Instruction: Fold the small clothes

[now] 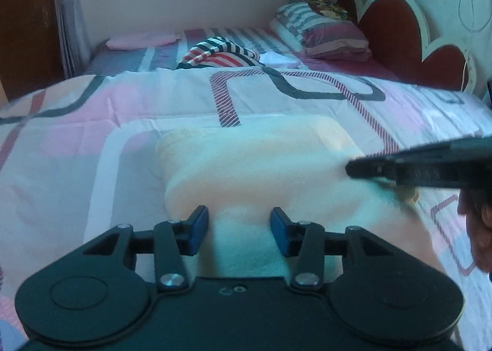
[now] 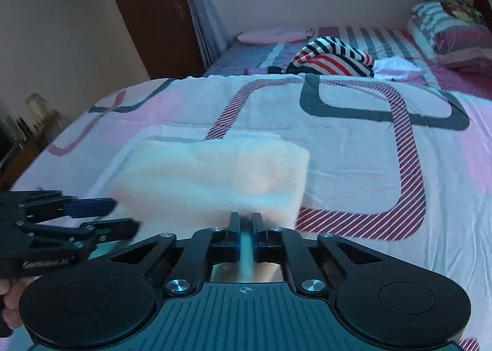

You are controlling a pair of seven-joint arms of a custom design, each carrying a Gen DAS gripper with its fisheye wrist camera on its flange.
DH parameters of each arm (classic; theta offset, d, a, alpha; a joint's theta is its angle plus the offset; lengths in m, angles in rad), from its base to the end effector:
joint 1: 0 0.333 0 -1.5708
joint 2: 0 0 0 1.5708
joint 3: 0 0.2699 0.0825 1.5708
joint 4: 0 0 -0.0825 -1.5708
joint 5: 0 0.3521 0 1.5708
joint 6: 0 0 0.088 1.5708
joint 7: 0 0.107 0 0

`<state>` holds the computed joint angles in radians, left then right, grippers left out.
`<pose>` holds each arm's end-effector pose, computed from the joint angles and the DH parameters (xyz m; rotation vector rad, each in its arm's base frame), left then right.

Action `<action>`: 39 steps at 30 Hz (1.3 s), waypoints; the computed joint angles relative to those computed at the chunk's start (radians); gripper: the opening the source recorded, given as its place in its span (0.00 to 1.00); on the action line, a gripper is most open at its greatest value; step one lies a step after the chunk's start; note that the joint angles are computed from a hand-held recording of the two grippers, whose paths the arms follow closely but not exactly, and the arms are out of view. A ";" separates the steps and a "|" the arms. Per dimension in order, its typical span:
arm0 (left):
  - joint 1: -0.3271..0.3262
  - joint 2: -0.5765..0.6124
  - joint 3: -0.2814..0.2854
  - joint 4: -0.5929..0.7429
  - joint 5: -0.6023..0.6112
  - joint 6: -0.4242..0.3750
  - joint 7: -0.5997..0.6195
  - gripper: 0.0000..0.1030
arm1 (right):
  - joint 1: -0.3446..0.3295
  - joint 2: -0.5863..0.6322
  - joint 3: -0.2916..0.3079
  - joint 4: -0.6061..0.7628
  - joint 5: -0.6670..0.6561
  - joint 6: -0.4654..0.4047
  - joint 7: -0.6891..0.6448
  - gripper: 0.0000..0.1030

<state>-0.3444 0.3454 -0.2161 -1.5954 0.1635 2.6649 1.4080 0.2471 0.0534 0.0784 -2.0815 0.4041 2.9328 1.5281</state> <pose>0.5691 -0.3395 0.4913 -1.3794 2.2579 -0.8911 0.5518 0.1591 0.4635 -1.6657 1.6570 -0.3462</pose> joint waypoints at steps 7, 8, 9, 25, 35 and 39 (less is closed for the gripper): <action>0.029 -0.201 -0.024 -0.256 -0.039 0.112 0.021 0.39 | 0.002 -0.096 -0.015 -0.092 -0.087 0.012 0.052 0.06; 0.035 -0.239 -0.031 -0.305 -0.067 0.132 0.026 0.39 | 0.017 -0.144 -0.017 -0.138 -0.047 0.035 0.006 0.06; 0.033 -0.261 -0.033 -0.333 -0.071 0.138 0.009 0.38 | 0.043 -0.193 -0.026 -0.179 -0.002 0.035 -0.038 0.06; -0.013 -0.519 -0.087 -0.682 -0.127 0.203 -0.012 0.38 | 0.006 -0.496 0.098 -0.517 -0.324 -0.050 0.273 0.06; 0.118 -0.629 -0.168 -0.811 0.070 0.223 -0.352 0.38 | 0.158 -0.488 -0.085 -0.555 -0.200 -0.008 0.287 0.05; 0.103 -0.653 -0.141 -0.809 0.083 0.194 -0.412 0.38 | 0.196 -0.535 -0.104 -0.594 -0.125 -0.008 0.211 0.05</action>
